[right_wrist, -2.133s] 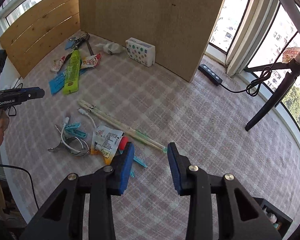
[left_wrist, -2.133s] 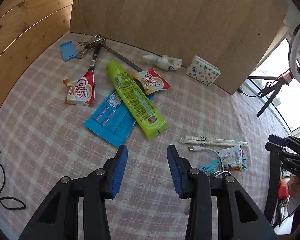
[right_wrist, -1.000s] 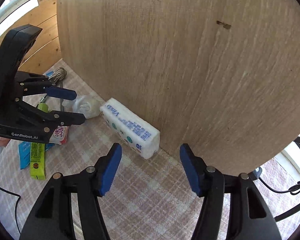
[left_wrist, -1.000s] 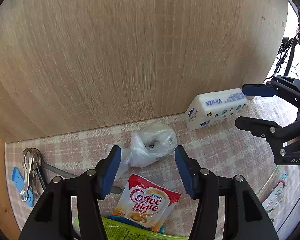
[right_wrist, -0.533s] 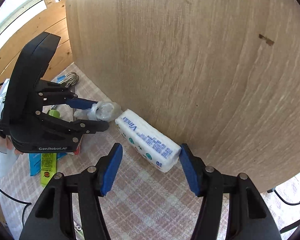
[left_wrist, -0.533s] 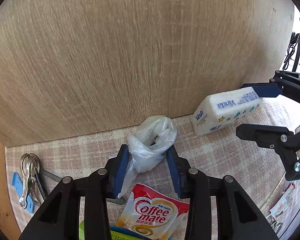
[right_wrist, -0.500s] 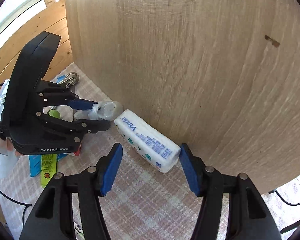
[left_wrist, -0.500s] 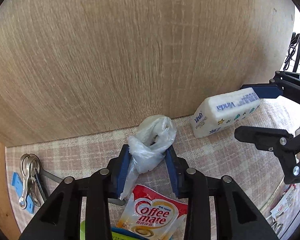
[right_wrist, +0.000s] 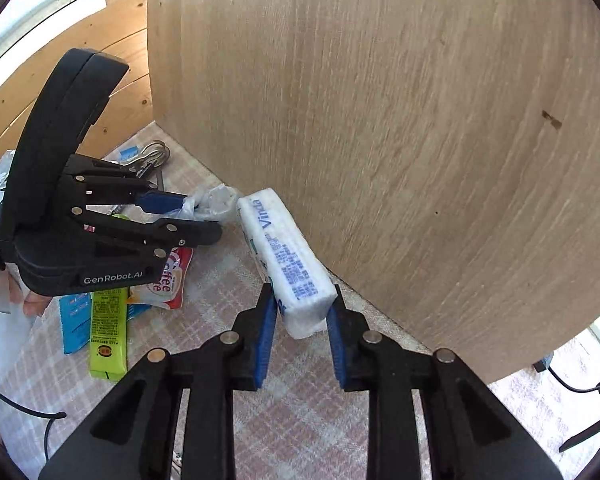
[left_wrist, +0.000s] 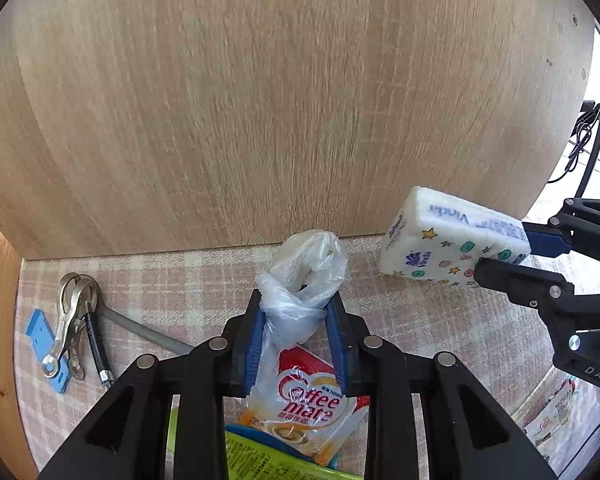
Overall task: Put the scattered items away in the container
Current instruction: 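Grasp the white tissue pack with the right gripper while the left grasps the plastic bag, then carry the tissue pack and plastic bag over the black tray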
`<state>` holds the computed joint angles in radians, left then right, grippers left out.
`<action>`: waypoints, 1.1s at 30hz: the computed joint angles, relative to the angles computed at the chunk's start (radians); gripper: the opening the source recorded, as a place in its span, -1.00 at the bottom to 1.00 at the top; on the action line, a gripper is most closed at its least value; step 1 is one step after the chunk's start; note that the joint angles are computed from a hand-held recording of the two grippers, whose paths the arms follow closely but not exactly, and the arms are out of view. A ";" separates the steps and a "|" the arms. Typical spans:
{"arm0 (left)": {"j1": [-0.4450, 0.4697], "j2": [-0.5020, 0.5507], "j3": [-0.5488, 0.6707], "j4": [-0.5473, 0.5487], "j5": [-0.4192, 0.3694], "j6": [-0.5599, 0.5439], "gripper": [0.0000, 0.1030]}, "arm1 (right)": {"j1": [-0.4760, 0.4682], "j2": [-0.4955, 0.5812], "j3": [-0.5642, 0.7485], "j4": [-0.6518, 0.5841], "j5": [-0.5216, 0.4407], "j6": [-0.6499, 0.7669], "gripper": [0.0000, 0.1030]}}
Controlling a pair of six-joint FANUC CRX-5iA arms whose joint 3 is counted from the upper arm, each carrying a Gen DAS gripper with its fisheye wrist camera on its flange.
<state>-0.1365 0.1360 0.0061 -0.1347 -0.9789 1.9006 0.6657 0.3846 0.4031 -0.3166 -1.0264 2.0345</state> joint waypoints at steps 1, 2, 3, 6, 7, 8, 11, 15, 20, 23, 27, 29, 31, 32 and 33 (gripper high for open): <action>-0.004 -0.007 0.004 -0.004 -0.013 0.012 -0.47 | -0.005 -0.011 -0.007 -0.004 -0.001 -0.008 -0.54; -0.009 -0.014 0.010 -0.011 -0.026 0.026 -0.47 | -0.012 -0.024 -0.014 -0.014 -0.002 -0.010 -0.54; -0.011 -0.022 0.012 -0.008 -0.033 0.034 -0.47 | -0.016 -0.039 -0.025 -0.013 0.001 -0.019 -0.54; -0.035 -0.055 0.022 -0.024 -0.066 0.071 -0.47 | -0.024 -0.085 -0.058 0.003 0.007 -0.040 -0.54; -0.046 -0.060 0.031 -0.028 -0.079 0.081 -0.47 | -0.024 -0.104 -0.075 0.017 0.017 -0.051 -0.54; -0.059 -0.066 0.040 -0.032 -0.090 0.091 -0.47 | -0.028 -0.123 -0.088 0.027 0.022 -0.062 -0.54; -0.137 -0.042 0.123 -0.065 -0.140 0.152 -0.47 | -0.053 -0.170 -0.107 0.035 0.010 -0.089 -0.54; -0.202 -0.045 0.193 -0.071 -0.180 0.173 -0.47 | -0.107 -0.243 -0.136 0.049 -0.006 -0.145 -0.54; -0.317 0.016 0.333 -0.074 -0.231 0.200 -0.47 | -0.214 -0.327 -0.164 0.065 -0.048 -0.202 -0.54; -0.371 0.076 0.408 -0.047 -0.214 0.201 -0.47 | -0.295 -0.368 -0.177 0.071 -0.065 -0.212 -0.54; -0.447 0.191 0.531 0.010 -0.186 0.183 -0.47 | -0.448 -0.381 -0.150 0.055 -0.142 -0.202 -0.54; -0.491 0.274 0.638 0.039 -0.199 0.168 -0.47 | -0.526 -0.379 -0.140 0.059 -0.170 -0.194 -0.54; -0.533 0.370 0.774 0.066 -0.233 0.158 -0.47 | -0.596 -0.373 -0.134 0.080 -0.181 -0.188 -0.53; -0.549 0.419 0.841 0.081 -0.249 0.152 -0.47 | -0.643 -0.362 -0.117 0.079 -0.192 -0.182 -0.53; -0.563 0.468 0.908 0.093 -0.268 0.147 -0.47 | -0.688 -0.347 -0.097 0.072 -0.205 -0.178 -0.53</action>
